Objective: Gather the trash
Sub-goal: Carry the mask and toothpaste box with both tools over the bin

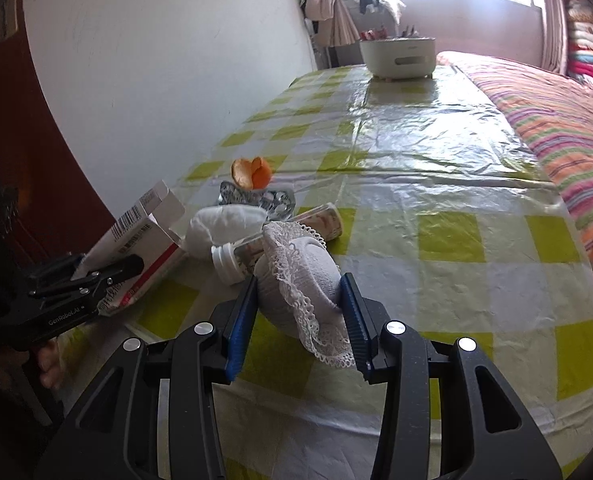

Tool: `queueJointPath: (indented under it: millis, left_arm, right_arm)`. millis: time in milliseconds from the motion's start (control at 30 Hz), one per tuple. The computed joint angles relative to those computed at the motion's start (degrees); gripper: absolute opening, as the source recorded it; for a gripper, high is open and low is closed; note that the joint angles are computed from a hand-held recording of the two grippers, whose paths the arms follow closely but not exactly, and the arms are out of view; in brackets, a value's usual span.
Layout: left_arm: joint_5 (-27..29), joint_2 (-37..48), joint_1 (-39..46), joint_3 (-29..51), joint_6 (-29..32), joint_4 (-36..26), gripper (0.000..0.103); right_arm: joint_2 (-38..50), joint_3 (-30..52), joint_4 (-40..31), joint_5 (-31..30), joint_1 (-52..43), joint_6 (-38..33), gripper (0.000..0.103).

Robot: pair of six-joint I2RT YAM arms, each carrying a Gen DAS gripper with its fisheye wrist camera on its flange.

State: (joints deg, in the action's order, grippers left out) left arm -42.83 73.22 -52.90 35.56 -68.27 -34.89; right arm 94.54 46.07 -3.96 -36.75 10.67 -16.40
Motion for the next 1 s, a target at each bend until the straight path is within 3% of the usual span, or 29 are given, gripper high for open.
queueJointPath:
  millis: [533, 1000]
  left_arm:
    - [-6.8, 3.0, -8.1, 6.2, -1.6, 3.1, 0.033]
    - [-5.6, 12.9, -9.9, 14.3, 7.9, 11.9, 0.033]
  right_arm:
    - [-4.2, -2.9, 0.5, -6.1, -9.2, -0.9, 0.041]
    - [-4.2, -2.0, -2.4, -9.0, -18.3, -5.9, 0.041]
